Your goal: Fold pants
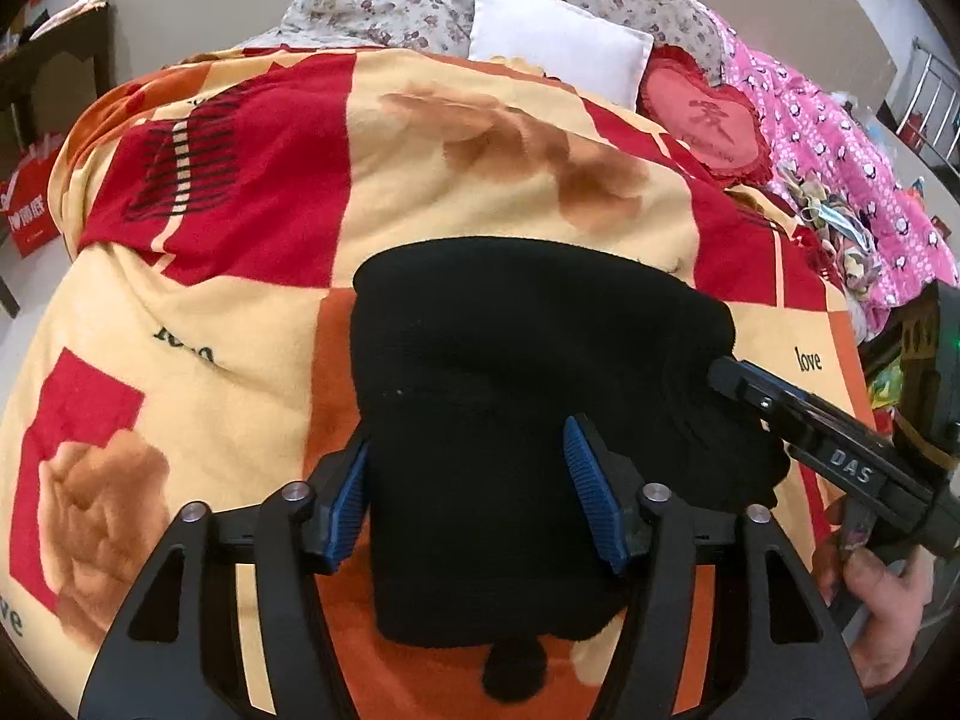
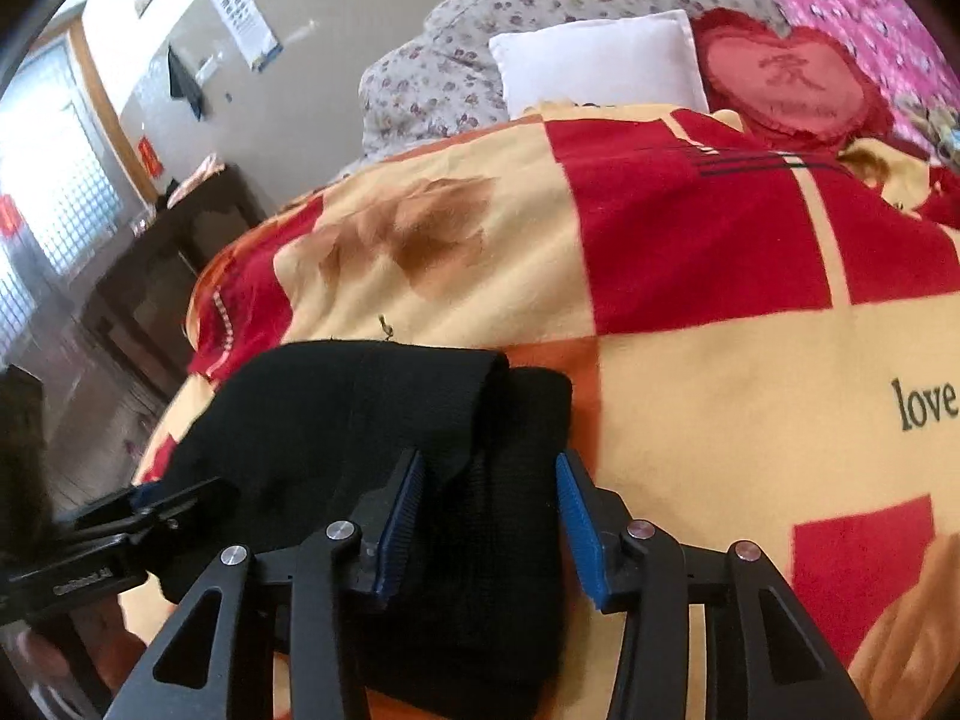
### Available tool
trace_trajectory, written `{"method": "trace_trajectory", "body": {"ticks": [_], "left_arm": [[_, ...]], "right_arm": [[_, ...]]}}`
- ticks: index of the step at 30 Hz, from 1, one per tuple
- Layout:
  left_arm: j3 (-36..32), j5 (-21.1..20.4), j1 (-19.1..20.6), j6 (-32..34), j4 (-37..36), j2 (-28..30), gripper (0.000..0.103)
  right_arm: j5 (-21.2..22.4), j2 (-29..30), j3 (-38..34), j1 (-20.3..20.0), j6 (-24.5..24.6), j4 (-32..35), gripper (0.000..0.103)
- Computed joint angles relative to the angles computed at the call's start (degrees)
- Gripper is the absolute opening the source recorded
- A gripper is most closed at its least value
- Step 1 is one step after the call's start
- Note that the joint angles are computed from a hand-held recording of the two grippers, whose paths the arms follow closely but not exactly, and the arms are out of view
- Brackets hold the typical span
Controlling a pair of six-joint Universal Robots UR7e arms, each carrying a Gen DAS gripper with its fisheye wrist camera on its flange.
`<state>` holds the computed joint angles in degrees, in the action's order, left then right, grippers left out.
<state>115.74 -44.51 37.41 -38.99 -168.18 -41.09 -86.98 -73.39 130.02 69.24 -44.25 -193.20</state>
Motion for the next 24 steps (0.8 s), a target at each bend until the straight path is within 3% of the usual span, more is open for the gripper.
{"method": "trace_trajectory", "body": {"ticks": [3,7,10,13,17,22,24], "left_arm": [[-0.32,-0.93,0.61,-0.69,1.61,-0.69,0.067],[-0.16,3.07,-0.98,-3.22,6.50,-1.93,0.067],[-0.27,5.67,-2.18,-4.24,8.43,-2.44,0.067],[-0.98,7.58,-2.70,-4.25,9.27,-1.93,0.067],[-3.51,6.72,-1.64,-3.90,11.54,-0.14,0.067],[-5.49,7.69,-0.46,-2.55,10.85,2.45,0.076],[-6.20,7.56,0.14,-1.95,10.55,3.10,0.078]], "right_arm": [[-2.32,-0.92,1.12,1.04,-0.52,-2.49,0.045],[0.58,-4.46,3.93,1.45,-1.62,-2.85,0.046],[-0.09,-5.05,5.28,3.39,-3.77,-3.13,0.046],[-0.41,-4.01,5.51,4.91,-5.37,-2.98,0.046],[-5.26,-0.04,4.47,6.61,-6.97,-6.68,0.046],[-8.27,3.20,0.25,5.36,-3.48,-4.62,0.046],[-6.49,4.05,-0.63,4.58,-3.78,-4.24,0.047]]}}
